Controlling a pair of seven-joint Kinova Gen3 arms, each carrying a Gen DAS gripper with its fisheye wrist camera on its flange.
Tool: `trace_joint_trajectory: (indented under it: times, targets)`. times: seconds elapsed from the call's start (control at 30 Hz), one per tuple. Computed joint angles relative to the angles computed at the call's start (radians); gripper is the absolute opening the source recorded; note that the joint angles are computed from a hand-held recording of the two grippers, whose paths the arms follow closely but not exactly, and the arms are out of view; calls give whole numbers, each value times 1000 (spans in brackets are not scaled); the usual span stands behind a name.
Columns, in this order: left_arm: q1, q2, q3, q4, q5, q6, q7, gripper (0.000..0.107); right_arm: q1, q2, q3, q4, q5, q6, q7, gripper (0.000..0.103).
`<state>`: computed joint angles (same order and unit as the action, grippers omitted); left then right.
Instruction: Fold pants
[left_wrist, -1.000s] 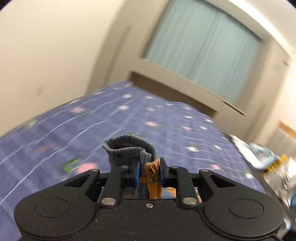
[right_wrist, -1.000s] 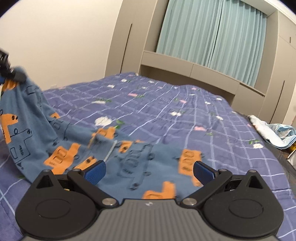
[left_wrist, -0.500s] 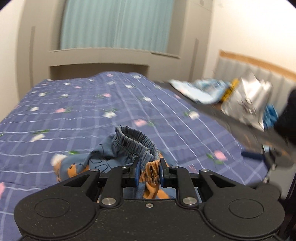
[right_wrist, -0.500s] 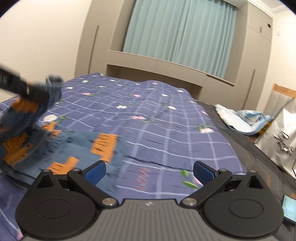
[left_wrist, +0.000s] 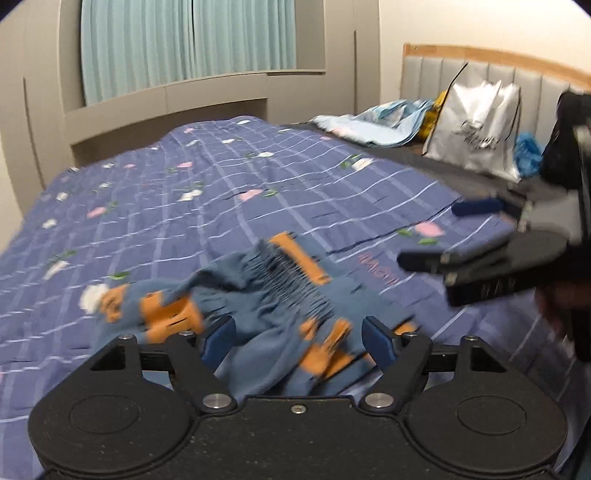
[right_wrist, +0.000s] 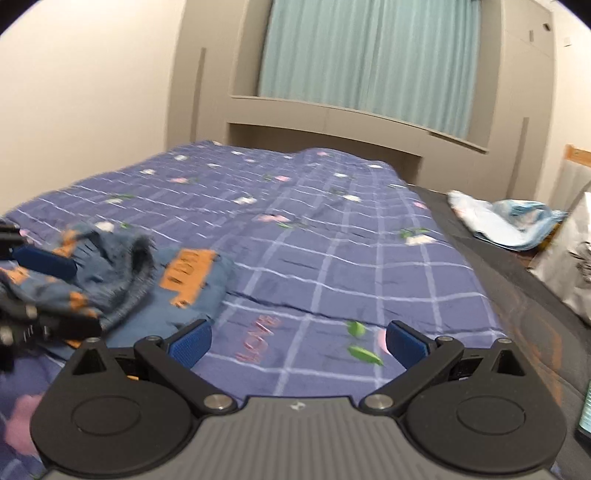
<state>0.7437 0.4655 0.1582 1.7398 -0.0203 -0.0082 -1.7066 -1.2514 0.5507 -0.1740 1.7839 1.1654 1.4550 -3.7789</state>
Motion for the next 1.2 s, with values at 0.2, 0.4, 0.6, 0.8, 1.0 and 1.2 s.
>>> trace_joint_trajectory:
  times: [0.2, 0.4, 0.6, 0.8, 1.0, 1.2]
  targets:
    - [154, -36, -198, 46, 4, 5, 3, 76, 142, -102, -89, 92, 191, -235, -36, 103]
    - [60, -39, -85, 57, -28, 12, -38, 41, 401, -123, -237, 117, 399, -479, -151, 87]
    - [-67, -29, 59, 49, -31, 13, -58, 9, 381, -143, -98, 155, 472, -631, -393, 40]
    - [-157, -36, 166, 56, -24, -1, -59, 4, 359, -170, -82, 194, 500, -619, -450, 9]
    - [-199, -3, 244, 45, -37, -11, -66, 5, 332, -211, -92, 194, 391, -546, -367, 9]
    - [-283, 13, 333, 62, -21, -14, -59, 27, 328, -189, -71, 183, 316, -562, -332, 6]
